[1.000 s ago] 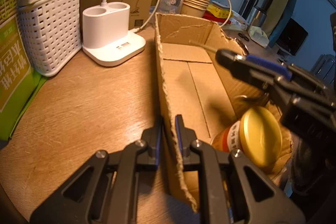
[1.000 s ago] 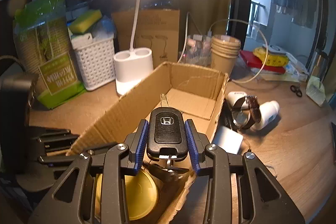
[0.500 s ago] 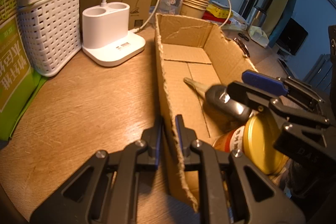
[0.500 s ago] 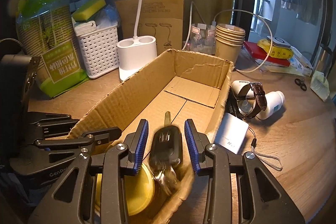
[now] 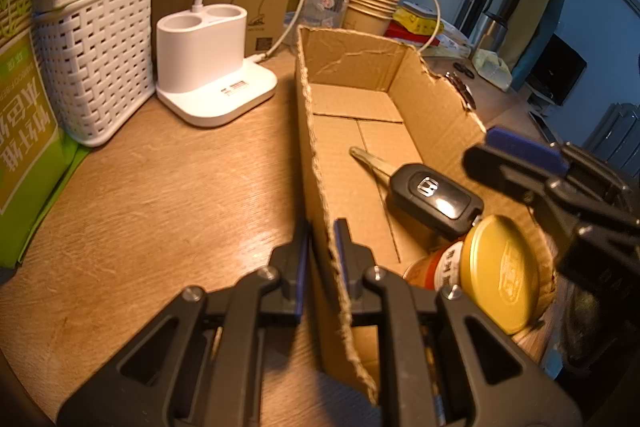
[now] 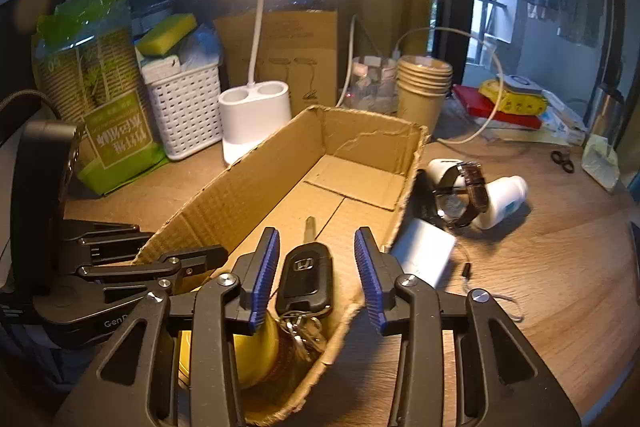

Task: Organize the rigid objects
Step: 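Lift the car key into the box with the right tool and release, then move the right tool to the white charger plug and grasp it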

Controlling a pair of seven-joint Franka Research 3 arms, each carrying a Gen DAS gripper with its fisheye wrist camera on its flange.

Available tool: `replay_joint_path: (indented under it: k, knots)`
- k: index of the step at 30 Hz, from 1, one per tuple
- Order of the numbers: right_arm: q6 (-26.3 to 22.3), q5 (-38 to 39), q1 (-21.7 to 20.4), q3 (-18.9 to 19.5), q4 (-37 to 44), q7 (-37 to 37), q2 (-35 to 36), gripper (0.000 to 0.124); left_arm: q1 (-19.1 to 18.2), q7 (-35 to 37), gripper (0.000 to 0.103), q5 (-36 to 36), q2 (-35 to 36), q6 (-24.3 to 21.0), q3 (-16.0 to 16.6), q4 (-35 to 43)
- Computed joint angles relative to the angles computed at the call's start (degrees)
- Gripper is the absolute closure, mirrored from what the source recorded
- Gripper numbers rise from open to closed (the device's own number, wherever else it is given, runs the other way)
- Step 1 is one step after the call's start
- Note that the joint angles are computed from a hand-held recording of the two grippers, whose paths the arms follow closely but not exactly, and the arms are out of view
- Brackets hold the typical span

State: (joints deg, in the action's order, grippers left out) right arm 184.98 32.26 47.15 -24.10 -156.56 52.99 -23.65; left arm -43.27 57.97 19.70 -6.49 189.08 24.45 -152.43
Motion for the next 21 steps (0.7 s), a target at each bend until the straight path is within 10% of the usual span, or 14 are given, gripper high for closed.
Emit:
replay_joint_path:
  k: [21]
  knots:
    - [3.88,-6.7,-10.18,3.03,-2.31,9.81,-2.07,0.071,-0.25,0.0,0.09,0.03,0.02,0.03,0.28,0.02]
